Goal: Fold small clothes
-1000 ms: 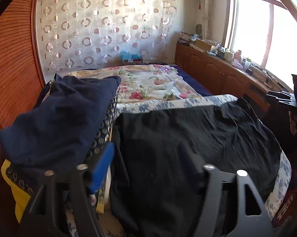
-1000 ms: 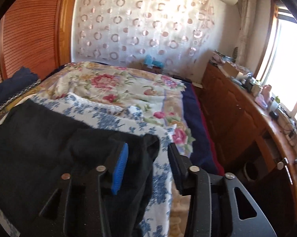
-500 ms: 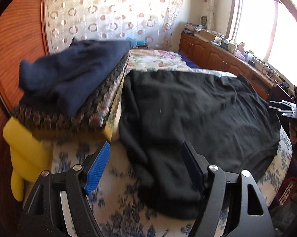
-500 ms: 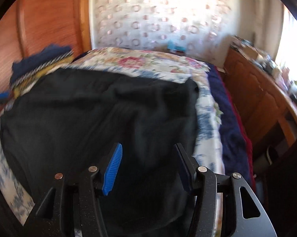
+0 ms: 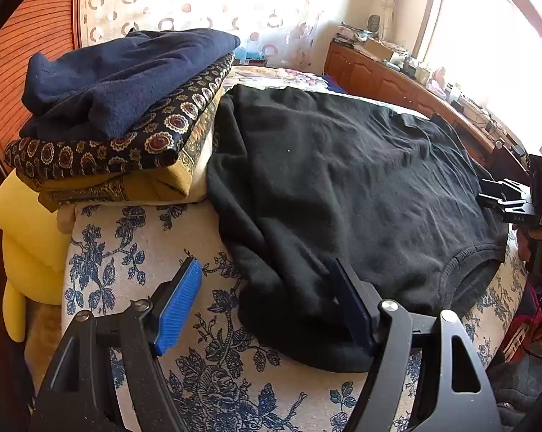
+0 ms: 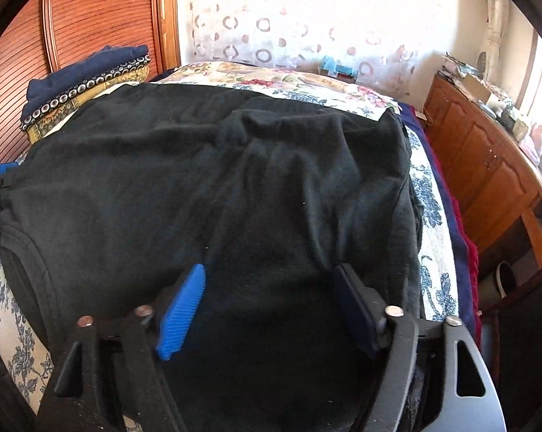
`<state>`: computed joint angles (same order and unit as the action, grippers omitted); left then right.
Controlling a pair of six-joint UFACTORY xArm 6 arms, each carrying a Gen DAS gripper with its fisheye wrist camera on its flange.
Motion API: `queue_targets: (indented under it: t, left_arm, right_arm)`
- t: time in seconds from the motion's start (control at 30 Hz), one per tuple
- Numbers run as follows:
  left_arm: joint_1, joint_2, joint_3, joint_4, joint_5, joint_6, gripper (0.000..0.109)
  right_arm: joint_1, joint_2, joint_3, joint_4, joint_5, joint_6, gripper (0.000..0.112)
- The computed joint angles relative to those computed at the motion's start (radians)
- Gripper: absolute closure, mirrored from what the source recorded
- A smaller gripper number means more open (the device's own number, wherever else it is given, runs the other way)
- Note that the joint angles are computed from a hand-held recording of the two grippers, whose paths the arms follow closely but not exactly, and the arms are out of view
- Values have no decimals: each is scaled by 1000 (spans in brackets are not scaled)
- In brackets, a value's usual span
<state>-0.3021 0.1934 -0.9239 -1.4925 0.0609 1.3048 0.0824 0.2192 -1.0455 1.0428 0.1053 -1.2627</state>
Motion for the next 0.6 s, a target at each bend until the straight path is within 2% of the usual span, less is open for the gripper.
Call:
queue_targets:
  t: [0.1, 0.23, 0.3, 0.5, 0.6]
  left_arm:
    - [10, -9, 1, -57, 32, 43, 35]
    - [17, -1, -6, -27, 53, 7, 38]
    - [15, 14, -16, 2, 51, -30, 38]
    - [9, 16, -18, 6, 47, -47, 51]
    - [0, 18, -18, 12, 28, -53, 51]
  right_arm:
    - [-12, 7, -11, -63, 17, 59, 23]
    - [-19, 14, -16, -85, 33, 92, 16]
    - [-15, 31, -27, -76, 27, 79, 15]
    - [-9, 37, -23, -33, 16, 43, 14]
    - [6, 31, -7, 0, -1, 21, 14]
